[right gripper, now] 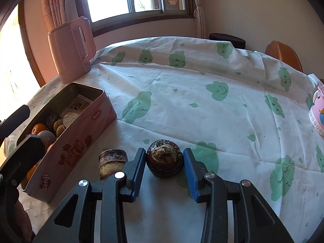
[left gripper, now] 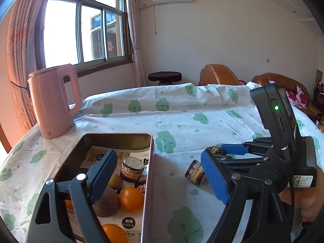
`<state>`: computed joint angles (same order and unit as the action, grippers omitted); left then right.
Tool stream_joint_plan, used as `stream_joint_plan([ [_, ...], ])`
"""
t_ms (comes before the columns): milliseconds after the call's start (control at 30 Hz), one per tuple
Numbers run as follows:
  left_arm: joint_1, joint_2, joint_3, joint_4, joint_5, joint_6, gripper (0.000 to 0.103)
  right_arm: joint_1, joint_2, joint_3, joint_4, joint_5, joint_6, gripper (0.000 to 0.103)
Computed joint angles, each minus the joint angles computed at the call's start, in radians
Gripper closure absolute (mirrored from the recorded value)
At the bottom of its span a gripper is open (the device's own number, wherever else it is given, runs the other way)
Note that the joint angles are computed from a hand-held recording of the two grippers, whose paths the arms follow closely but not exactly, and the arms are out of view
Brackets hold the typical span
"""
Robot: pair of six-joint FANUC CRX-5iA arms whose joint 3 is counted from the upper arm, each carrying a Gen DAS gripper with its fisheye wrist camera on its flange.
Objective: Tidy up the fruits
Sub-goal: 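Grasp a dark round chocolate cake with the right tool while the left tool approaches a brown cylindrical cake, then grasp the brown cylindrical cake with the left tool while the right tool lifts the chocolate cake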
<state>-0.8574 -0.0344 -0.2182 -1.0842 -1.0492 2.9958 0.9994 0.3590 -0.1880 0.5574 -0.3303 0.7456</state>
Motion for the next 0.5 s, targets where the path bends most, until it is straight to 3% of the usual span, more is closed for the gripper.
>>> stream_joint_plan([
  [133,0.008,0.024,0.021,0.029,0.034,-0.047,0.017,-0.058,-0.059,-0.162,0.451,0.081,-0.402,0.063],
  [233,0.039,0.047,0.041,0.081,0.081,-0.102,0.019,-0.112,-0.094,-0.237,0.724,0.076,-0.628,0.063],
  [333,0.087,0.08,0.065,0.163,0.132,-0.182,0.021,-0.139,-0.113,-0.266,0.798,0.059,-0.69,0.063],
  [500,0.148,0.132,0.103,0.279,0.171,-0.305,0.027,-0.21,-0.142,-0.306,0.921,0.116,-0.821,0.063],
])
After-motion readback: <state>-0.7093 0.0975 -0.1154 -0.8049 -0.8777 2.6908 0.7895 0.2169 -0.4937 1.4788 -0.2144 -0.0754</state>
